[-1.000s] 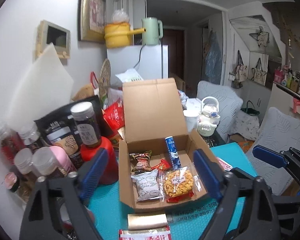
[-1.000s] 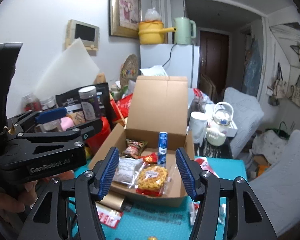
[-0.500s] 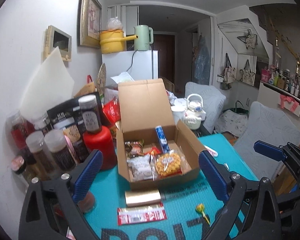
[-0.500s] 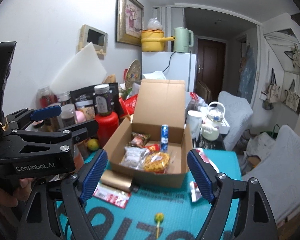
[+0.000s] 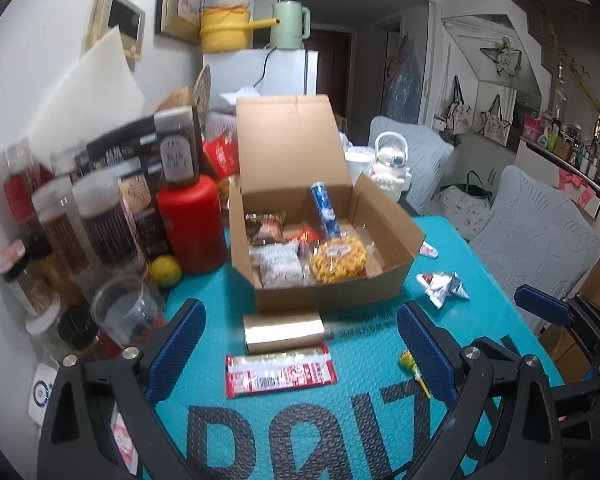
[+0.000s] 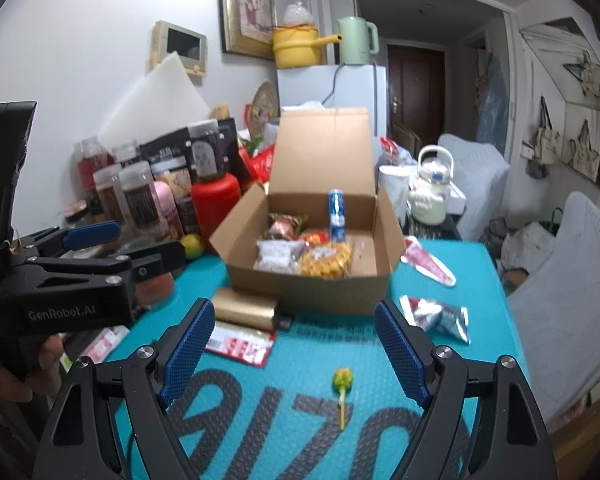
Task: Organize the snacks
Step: 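Raise both open tools out of the box and back from it, then move the left tool to the gold box while the right tool closes on the yellow lollipop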
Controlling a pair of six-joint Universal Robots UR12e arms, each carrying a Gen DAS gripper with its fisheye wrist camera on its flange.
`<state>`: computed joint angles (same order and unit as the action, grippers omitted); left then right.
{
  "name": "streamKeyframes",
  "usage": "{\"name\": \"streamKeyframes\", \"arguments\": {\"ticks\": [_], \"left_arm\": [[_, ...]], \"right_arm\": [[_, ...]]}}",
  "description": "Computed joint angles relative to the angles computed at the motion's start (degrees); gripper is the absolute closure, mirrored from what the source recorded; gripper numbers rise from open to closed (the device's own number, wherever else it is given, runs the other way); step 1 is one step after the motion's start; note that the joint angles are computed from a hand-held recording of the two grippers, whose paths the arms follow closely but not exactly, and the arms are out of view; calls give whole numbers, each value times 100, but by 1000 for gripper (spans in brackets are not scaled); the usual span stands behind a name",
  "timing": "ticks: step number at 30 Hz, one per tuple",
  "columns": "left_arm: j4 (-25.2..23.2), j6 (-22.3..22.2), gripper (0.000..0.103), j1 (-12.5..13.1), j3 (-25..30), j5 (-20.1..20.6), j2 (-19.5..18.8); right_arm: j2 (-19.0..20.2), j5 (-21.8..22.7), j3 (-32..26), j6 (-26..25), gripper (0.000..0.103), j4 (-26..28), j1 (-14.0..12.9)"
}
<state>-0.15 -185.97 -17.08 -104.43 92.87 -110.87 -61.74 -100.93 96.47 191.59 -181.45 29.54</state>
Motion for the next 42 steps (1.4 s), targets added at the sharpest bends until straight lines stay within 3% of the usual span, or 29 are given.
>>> {"name": "streamKeyframes", "arguments": {"ticks": [2,9,18,32,42], "left_arm": [[73,-13,5,53,-49,-244,-36],[-134,-181,5,111,-41,-546,-197],[-462,-379,5,133,183,-501,-506],[-1050,-654,5,175,827,-292,-1105],[-1653,-757,5,218,1285,-339,-1428]], "right_arm": [[27,59,19,60,20,76,-20],[176,254,4,220,20,338,-106],[420,534,-139,238,25,794,-248],[772,780,-509,335,42,1622,-433],[846,964,-604,377,42,1763,-519]]}}
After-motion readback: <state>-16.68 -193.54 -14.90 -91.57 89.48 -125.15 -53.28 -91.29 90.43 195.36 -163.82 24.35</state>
